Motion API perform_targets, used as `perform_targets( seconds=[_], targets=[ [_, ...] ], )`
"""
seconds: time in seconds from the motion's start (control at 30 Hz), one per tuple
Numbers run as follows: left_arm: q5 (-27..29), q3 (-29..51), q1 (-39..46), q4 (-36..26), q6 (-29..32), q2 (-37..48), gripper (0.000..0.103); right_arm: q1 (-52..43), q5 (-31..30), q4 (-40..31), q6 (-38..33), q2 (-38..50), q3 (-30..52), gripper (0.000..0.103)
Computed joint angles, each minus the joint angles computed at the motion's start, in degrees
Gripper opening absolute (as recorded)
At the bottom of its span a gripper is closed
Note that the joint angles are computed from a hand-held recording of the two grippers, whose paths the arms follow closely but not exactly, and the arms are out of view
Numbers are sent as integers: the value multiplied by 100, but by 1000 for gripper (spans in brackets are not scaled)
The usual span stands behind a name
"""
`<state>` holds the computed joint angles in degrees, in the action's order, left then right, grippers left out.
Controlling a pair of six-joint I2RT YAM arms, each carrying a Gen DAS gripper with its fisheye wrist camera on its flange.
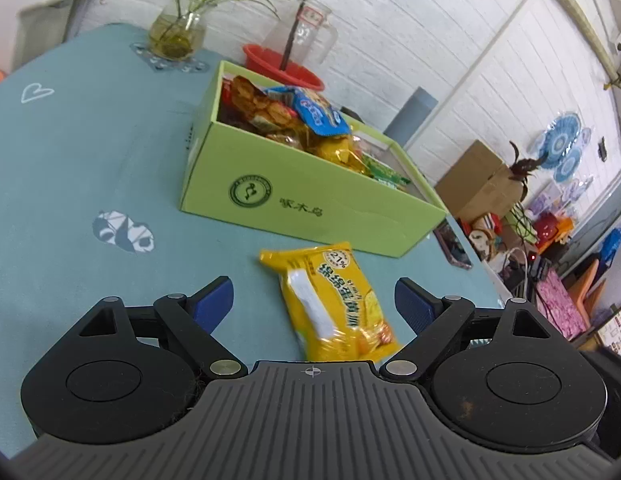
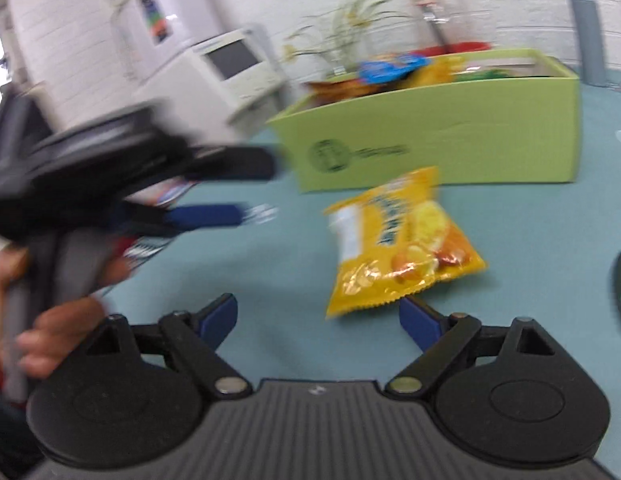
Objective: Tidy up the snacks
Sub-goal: 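Move the left tool to the yellow egg-yolk pie bag and close, then carry the yellow egg-yolk pie bag with the left tool into the green box, release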
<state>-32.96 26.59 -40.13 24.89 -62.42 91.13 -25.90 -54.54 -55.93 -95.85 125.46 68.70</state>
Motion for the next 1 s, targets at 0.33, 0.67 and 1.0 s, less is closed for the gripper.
perform_targets(
  seconds=[0.33,0.67,1.0],
  targets=[
    [1734,950,1108,-154,729,759,81,560,-100,3143,2576,-719,-869,91],
    [2307,1851,1293,-784,1117,1593,80,1127,335,4073,3009,-532,-1089,92],
    [1742,1778,481,-896,642,1166,41,199,-276,3381,1589,-932,-1270,71]
  ],
)
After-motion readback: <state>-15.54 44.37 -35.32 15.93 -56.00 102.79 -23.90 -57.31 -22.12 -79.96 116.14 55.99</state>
